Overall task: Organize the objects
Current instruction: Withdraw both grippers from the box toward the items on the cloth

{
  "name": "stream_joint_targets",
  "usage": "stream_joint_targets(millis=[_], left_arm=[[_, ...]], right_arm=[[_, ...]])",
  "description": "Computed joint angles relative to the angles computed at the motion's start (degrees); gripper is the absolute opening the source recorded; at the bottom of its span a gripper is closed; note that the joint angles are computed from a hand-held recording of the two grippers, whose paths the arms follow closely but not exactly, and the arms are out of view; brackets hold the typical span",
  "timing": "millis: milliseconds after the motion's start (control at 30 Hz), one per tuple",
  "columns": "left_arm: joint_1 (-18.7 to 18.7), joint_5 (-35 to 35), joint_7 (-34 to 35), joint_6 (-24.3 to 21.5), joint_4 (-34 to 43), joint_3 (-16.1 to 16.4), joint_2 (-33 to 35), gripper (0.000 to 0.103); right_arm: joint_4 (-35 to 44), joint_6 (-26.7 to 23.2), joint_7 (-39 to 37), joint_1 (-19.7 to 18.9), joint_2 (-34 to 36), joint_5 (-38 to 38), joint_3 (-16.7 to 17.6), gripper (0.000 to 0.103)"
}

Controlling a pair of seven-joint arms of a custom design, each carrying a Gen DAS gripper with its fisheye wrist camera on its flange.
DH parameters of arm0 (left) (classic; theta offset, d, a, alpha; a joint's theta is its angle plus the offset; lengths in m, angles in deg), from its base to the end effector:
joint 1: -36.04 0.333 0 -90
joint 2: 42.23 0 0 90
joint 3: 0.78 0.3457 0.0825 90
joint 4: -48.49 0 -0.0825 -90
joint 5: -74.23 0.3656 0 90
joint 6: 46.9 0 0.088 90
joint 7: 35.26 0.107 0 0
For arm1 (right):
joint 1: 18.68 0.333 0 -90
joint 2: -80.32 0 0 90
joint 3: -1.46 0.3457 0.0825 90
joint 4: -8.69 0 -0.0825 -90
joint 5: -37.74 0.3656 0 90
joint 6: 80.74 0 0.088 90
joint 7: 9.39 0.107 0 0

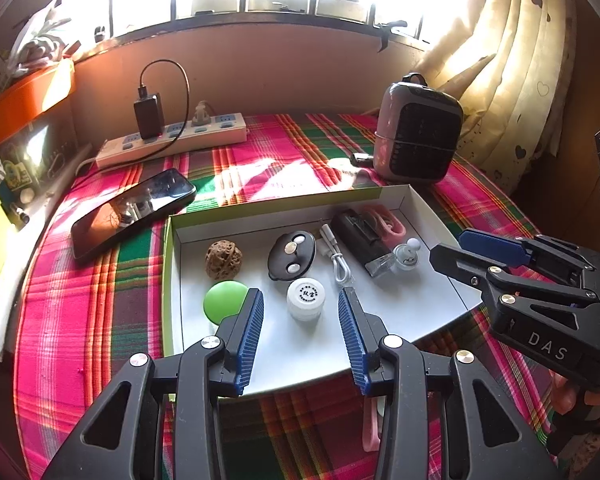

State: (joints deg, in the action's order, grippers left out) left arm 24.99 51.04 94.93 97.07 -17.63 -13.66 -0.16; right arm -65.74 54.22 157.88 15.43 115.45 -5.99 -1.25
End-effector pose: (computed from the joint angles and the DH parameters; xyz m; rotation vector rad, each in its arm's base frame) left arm 0.7551 -0.2593 0.4707 -1.0756 2.5027 -1.0627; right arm 0.6526 0.3994 0.4688 -1.4363 2.0577 -0.7860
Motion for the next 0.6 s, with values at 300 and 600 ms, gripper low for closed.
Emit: stream_joint_targets(millis=[300,600], left_arm=[[1.94,-2.80,1.43,1.93,-6.44,-0.61,-3.59,0.037],[4.34,-7.46,5.61,2.29,-12.97,-2.36,-7.10,0.037]], right_arm=[[-2.65,0.41,2.44,1.15,-1.60,-1.62,0.15,0.038],[-5.64,1.02,4.49,1.53,-3.08,-2.92,0.80,0.038]])
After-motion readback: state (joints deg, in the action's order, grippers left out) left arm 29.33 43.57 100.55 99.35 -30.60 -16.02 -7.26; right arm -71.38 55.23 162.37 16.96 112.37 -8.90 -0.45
